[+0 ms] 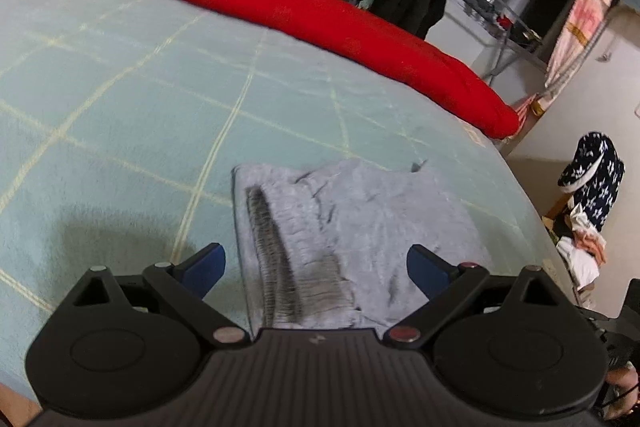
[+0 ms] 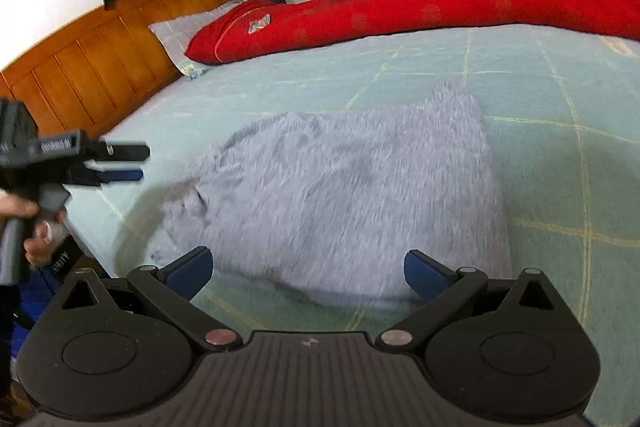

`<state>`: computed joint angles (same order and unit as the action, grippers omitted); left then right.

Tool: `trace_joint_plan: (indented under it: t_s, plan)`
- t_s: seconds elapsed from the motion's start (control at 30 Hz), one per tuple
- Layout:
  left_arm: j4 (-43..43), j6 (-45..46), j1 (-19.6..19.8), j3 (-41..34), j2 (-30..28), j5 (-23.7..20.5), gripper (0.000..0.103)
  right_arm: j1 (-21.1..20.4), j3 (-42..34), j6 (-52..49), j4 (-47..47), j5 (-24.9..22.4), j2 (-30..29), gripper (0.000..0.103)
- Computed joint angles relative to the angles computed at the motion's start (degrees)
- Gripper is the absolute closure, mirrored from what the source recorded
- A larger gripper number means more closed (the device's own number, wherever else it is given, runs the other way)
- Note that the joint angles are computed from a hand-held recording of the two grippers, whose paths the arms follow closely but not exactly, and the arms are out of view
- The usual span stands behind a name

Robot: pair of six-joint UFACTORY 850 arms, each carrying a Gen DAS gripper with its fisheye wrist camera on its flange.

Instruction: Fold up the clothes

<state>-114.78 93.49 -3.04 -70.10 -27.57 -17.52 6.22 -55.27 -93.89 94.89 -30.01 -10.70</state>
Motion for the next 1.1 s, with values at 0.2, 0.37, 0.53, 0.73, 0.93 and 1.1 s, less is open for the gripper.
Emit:
trace_joint_plan:
  t_s: [0.2,0.37,0.53,0.73,0.93,1.1]
  plan:
    - [6.2,-9.0,1.2,-2.4,-3.4,-1.5,0.006,-4.0,-5.2,7.6,-3.2,-5.3,-5.2,0.0]
    - [12.1,-16.7,2.2,-4.7,-6.0,-3.1,0.006,-6.1,-8.6,10.2,-2.8,-6.9,-8.7,0.0]
    - [17.7,-23.5,3.2,-6.3,-7.9,-5.7,0.006,-8.6,-11.8,12.7,-1.5,-9.7,-12.7,0.0]
    - [18.8,-27.3,4.2,-7.4,-9.9,-13.4,0.005,-10.7,-16.2,20.1,-3.3,-14.2,-18.9,0.0]
    - [22.7,-32.3,4.1,-14.6,-15.8,-17.6,0.005,-11.9,-22.1,24.4,-3.6,-22.0,-24.9,0.0]
    - [27.0,-36.9,3.8,-21.6,-20.4,-19.0,0.002,-11.6,-29.8,29.7,-8.4,-25.2,-29.8,0.0]
